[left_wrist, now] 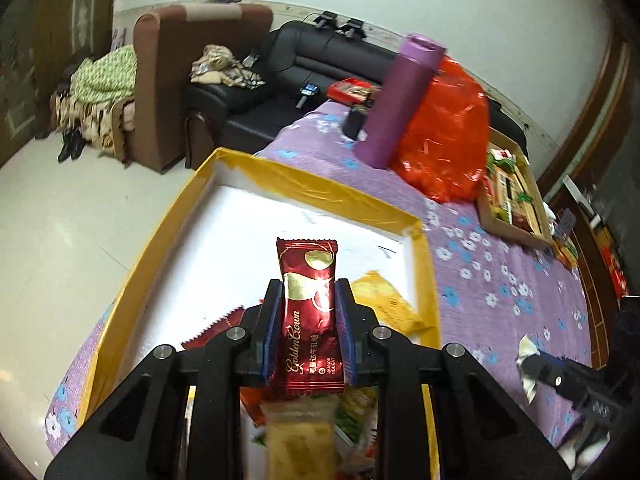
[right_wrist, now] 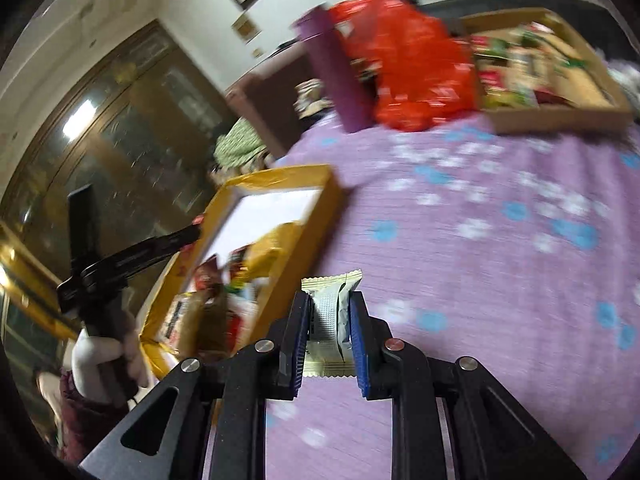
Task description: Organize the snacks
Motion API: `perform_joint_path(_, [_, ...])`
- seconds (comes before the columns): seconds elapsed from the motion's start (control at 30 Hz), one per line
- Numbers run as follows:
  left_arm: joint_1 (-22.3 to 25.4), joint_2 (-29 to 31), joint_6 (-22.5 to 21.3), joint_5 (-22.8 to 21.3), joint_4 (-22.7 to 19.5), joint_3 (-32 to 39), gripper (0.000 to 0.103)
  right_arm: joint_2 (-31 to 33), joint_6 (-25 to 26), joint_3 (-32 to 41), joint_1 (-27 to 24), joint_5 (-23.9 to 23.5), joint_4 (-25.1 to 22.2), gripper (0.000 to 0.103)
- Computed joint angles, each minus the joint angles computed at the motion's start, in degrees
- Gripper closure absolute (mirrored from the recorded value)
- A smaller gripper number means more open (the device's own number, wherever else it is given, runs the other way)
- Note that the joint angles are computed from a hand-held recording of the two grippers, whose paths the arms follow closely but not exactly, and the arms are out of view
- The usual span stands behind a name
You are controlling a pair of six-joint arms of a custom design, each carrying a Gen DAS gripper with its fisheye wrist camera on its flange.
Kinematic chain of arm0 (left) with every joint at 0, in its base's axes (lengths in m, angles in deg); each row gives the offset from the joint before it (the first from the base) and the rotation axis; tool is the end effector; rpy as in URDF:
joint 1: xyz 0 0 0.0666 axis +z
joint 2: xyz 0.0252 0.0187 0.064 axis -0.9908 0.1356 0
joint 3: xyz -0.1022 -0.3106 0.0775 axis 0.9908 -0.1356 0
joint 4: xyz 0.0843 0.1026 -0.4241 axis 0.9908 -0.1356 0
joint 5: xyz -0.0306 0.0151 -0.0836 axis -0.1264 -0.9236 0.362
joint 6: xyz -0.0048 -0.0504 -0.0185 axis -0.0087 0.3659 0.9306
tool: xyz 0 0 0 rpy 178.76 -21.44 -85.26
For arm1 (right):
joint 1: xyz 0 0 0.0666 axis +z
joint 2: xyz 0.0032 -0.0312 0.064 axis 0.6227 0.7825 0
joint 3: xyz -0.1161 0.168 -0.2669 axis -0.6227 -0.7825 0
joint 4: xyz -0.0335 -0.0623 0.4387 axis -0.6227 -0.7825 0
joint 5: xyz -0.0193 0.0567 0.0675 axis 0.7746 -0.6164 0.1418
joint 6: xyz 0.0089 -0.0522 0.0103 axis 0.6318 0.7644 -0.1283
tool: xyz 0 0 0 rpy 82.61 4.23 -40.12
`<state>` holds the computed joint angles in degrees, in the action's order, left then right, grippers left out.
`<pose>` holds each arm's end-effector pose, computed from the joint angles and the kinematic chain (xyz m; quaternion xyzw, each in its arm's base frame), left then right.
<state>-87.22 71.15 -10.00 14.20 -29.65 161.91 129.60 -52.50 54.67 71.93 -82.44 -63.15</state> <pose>0.4803 -0.0534 0.4958 0.0790 0.9271 -0.1627 0.3282 0.3773 0.2482 0.4828 0.0525 0.9045 0.2523 0.3397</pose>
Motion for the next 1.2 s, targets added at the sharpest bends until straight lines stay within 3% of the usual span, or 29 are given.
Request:
perform_joint_path(0.27, [2.89,1.71,1.87,4.94,-0.57,0.12,0.076,15.91,2.63,15.08,3.82,-0.24,-2.37,0.083])
perform_joint_path(0.43, [4.01,-0.94,1.5,6.65,0.09,-1.6,0.062,21.23,5.11,20.56,4.93,2.45,-2.16,0.078])
perform_joint_path(0.5, [4.67,-3.14,1.62,7.17,0.91,-2.95,0.059,21.24,5.68,20.87,5.16,4.33,-2.06,0.068])
perform_joint_path(0.63, [4.89,-8.89,1.46,6.61,3.59,-6.71,0.045,17.08,3.68,16.22,5.1,3.22,0.01,0.061])
perform_joint_path(0.77, [2.64,-15.7,2.91,2.05,6.71,-11.24,0.027,10.74,2.83,9.56,6.6,6.68,0.5,0.057])
perform_joint_path(1.03, [-5.58,-25.59,4.75,-7.93,9.36,-17.11,0.022,-2.52,0.96,-1.71,10.91,17.93,-1.21,0.056])
perform_joint_path(1.2, [-9.28,-27.6,5.66,-8.89,7.42,-17.24,0.022,-11.4,-0.12,-7.32,13.88,26.01,-3.78,0.052])
